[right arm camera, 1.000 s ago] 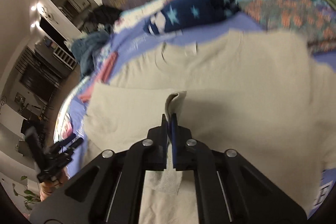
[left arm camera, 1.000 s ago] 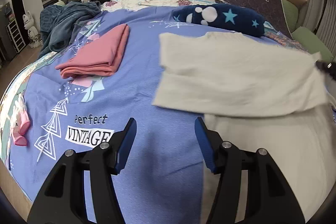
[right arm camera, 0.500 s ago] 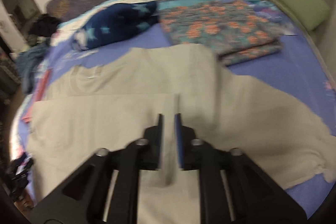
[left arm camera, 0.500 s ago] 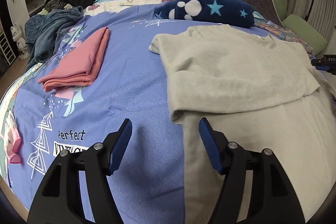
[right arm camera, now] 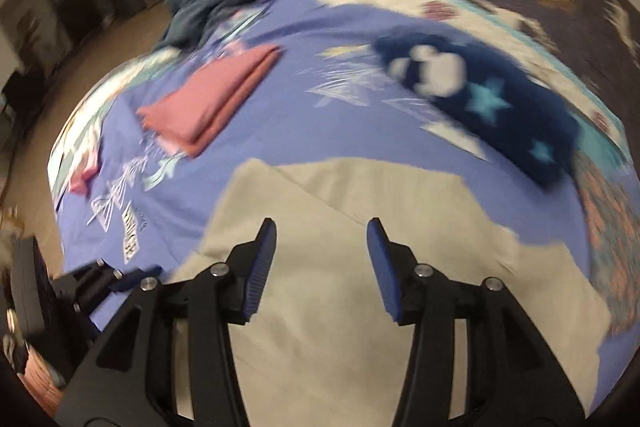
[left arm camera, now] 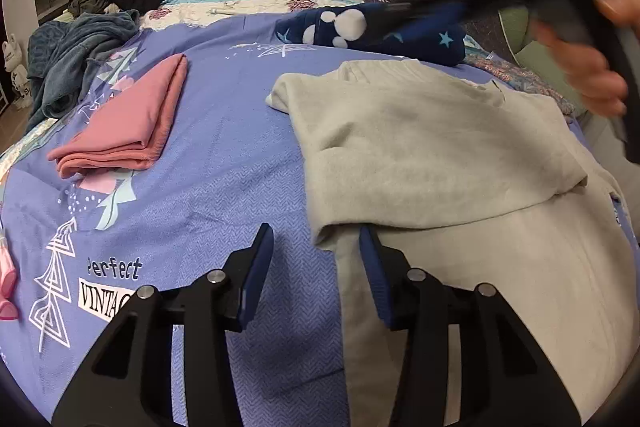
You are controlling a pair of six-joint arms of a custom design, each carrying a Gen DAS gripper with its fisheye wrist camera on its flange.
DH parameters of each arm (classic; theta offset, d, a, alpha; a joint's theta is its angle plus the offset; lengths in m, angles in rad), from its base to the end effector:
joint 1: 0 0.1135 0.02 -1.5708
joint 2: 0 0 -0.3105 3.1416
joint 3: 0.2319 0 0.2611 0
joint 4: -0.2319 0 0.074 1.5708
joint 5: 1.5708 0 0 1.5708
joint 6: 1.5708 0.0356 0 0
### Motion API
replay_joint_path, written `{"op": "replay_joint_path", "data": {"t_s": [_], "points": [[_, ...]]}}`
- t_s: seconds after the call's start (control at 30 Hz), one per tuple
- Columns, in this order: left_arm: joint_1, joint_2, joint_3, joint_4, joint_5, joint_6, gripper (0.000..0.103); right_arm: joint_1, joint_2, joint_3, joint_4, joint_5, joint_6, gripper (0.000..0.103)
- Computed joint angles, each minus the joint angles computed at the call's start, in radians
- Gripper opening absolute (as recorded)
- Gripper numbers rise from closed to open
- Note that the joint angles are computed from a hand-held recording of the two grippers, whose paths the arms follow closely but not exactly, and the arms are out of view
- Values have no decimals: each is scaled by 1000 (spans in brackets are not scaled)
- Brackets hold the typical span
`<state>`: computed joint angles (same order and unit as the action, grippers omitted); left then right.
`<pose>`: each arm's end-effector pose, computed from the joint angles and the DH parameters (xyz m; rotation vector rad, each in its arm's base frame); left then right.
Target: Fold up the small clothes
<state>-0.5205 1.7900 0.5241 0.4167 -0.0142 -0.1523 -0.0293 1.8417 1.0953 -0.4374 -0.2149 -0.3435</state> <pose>0.2548 -0.1455 0.1099 0.4404 2.4005 -0.2876 0.3715 -0.0033 0.1835 -0.4817 2.6742 0.1893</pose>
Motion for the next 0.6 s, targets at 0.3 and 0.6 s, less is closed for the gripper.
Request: {"op": "replay_joint_path", "data": {"t_s": [0.3,0.6], "points": [[57,31,32,17,97,18,29,277,395,442,-284,311,29,58],[34,4,-22,61,42,26,3,188,344,424,-122,196,160,0]]}}
